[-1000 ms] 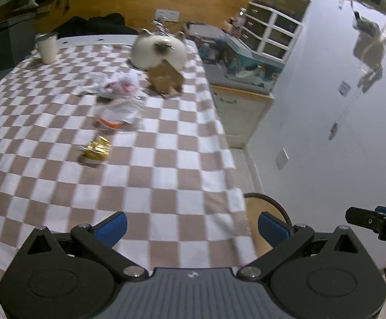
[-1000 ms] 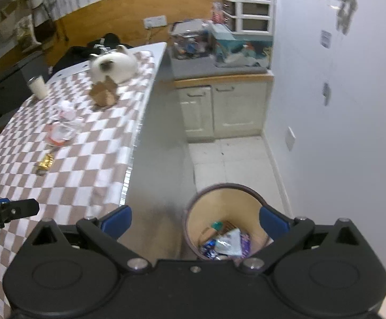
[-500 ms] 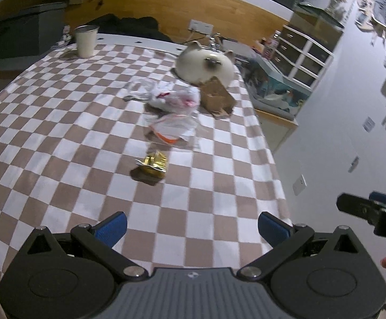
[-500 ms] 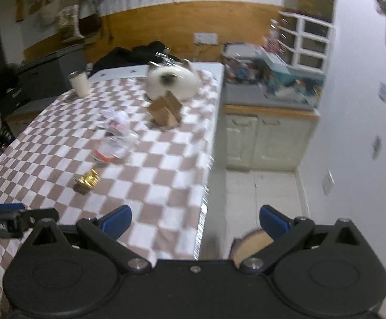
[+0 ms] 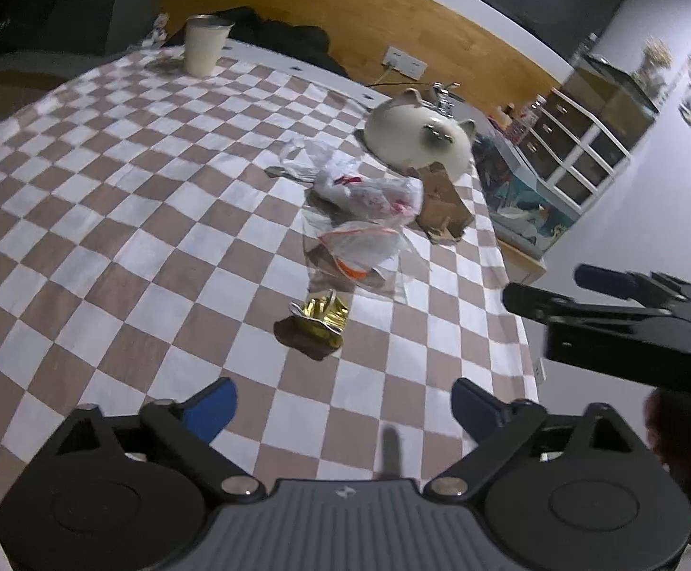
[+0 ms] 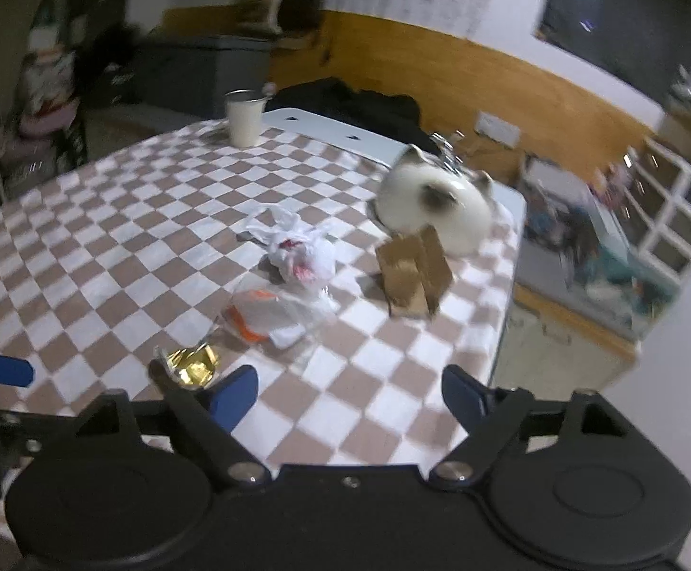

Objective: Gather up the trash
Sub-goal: 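Grasp the gold foil wrapper with the left tool while the right tool grasps the clear zip bag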

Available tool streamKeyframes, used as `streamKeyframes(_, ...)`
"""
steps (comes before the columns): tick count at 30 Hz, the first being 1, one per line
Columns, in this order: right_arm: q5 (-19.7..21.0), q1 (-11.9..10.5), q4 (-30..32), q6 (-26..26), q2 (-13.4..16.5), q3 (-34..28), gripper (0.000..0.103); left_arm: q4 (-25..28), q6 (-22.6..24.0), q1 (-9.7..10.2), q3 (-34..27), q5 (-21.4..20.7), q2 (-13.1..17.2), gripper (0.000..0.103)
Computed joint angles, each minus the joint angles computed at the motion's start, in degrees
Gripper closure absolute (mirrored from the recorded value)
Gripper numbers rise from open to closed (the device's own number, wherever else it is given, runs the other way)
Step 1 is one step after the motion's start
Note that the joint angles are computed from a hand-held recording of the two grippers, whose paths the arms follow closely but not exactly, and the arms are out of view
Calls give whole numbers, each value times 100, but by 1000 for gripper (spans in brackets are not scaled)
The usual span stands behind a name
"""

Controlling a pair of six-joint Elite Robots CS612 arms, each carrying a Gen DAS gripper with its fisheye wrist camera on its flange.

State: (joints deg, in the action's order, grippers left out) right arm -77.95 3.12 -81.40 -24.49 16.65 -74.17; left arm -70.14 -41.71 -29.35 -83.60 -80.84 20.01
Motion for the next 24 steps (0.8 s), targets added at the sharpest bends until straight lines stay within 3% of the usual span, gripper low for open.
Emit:
streamKeyframes(5,-82,133,-589,-963,-19,434,32,-188,-86,96,176,-35,20,19)
streamKeyframes(11,-46,245,-686,-1662,-189,1020,50,-356,75,163,446,-64,-2,29)
streamKeyframes(17,-22,317,-697,-1913,-295,1419,67,-405,-88,215,682,-160,-29,38)
streamKeyframes(19,-45,321,-596,-1906,-329,1503,85,-411,-241,231,769,-190,-46,43)
streamKeyframes(21,-124,320,-559,-1793,-331,1506,95,-417,-318,230,840,-130,-58,46)
streamKeyframes(24,-80,278,-432,-1471,-366,1512,96,-425,-334,231,960,-63,-86,47)
